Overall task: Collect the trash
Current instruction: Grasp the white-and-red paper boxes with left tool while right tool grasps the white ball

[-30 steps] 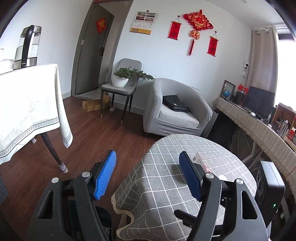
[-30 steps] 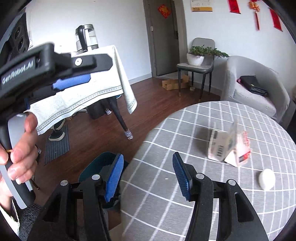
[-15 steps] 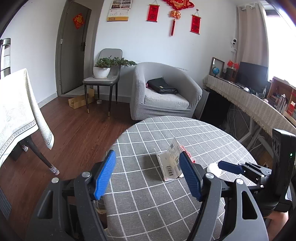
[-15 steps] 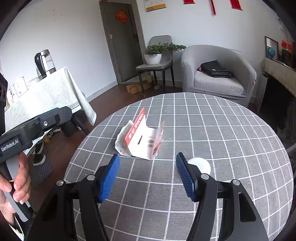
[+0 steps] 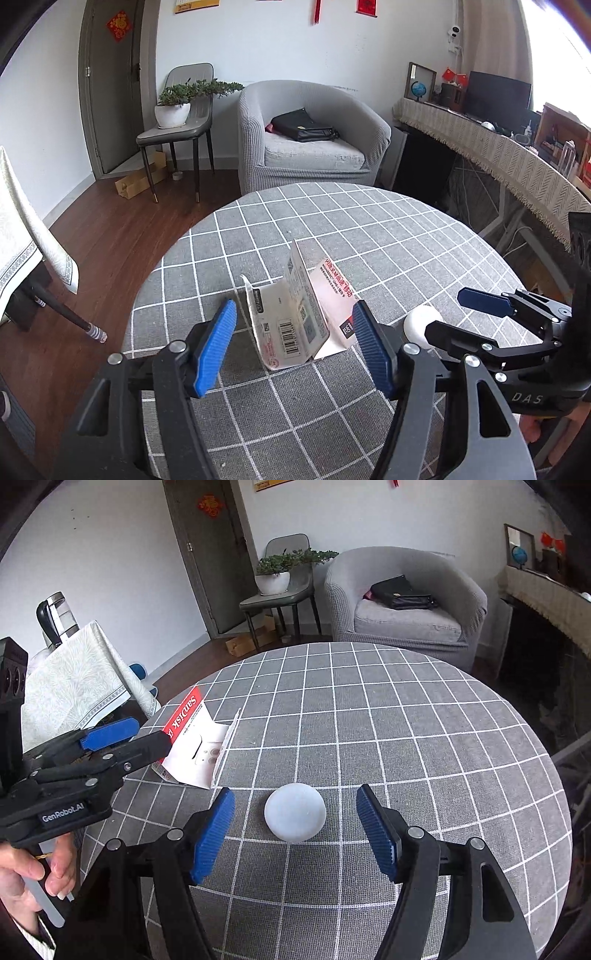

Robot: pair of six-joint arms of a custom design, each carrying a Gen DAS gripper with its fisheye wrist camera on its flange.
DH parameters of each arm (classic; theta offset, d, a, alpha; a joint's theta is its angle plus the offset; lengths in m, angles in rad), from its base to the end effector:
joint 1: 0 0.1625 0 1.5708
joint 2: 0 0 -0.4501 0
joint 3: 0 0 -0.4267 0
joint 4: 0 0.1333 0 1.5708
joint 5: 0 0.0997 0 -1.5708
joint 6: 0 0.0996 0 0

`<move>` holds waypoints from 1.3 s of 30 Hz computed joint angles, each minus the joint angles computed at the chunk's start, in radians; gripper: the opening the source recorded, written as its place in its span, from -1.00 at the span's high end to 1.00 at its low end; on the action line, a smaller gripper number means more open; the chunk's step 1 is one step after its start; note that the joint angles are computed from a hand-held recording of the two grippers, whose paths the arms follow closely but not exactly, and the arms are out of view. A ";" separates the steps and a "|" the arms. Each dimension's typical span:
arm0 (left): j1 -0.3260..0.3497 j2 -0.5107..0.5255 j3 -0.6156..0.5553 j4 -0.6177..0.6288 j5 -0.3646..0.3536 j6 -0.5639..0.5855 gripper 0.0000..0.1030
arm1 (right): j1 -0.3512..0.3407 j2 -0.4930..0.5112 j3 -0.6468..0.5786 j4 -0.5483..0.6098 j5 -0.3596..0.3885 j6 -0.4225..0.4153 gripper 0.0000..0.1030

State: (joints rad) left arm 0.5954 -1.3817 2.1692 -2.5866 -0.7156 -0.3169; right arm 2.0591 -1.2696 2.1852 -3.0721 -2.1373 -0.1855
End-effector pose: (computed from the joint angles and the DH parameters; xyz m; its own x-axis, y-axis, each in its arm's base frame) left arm -0.2951 -0.4517 0.2611 -0.7353 0.2549 -0.6280 0.6076 0.6585 -0.4441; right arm 0.3159 -0.4245 0.2391 -0.7971 -0.2673 0.5415 -0.5473 0.6986 -0.4608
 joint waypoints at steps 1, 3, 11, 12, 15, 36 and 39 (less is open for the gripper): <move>0.006 0.008 -0.005 0.005 -0.005 -0.001 -0.25 | 0.002 0.004 -0.008 0.010 -0.011 -0.001 -0.36; 0.010 0.020 -0.013 0.017 -0.005 -0.007 -0.18 | -0.005 -0.002 -0.009 0.023 -0.003 -0.003 -0.36; 0.039 0.047 -0.043 0.057 -0.028 -0.024 0.16 | -0.009 0.008 -0.032 0.078 -0.018 -0.022 -0.37; 0.042 0.048 -0.045 0.060 -0.029 -0.028 0.17 | -0.009 0.010 -0.035 0.083 -0.018 -0.023 -0.37; 0.052 0.048 -0.051 0.073 -0.035 -0.046 0.24 | -0.006 0.019 -0.045 0.099 -0.019 -0.021 -0.37; 0.047 -0.047 -0.007 0.132 -0.118 -0.094 0.95 | 0.043 0.070 -0.075 0.161 -0.128 -0.023 0.01; 0.038 -0.072 0.003 0.156 -0.105 -0.114 0.95 | 0.047 0.074 -0.074 0.149 -0.139 -0.016 0.23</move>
State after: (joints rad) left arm 0.6331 -1.4534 2.1726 -2.4303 -0.8209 -0.4307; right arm 2.1060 -1.1959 2.1109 -2.9232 -2.2766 -0.2018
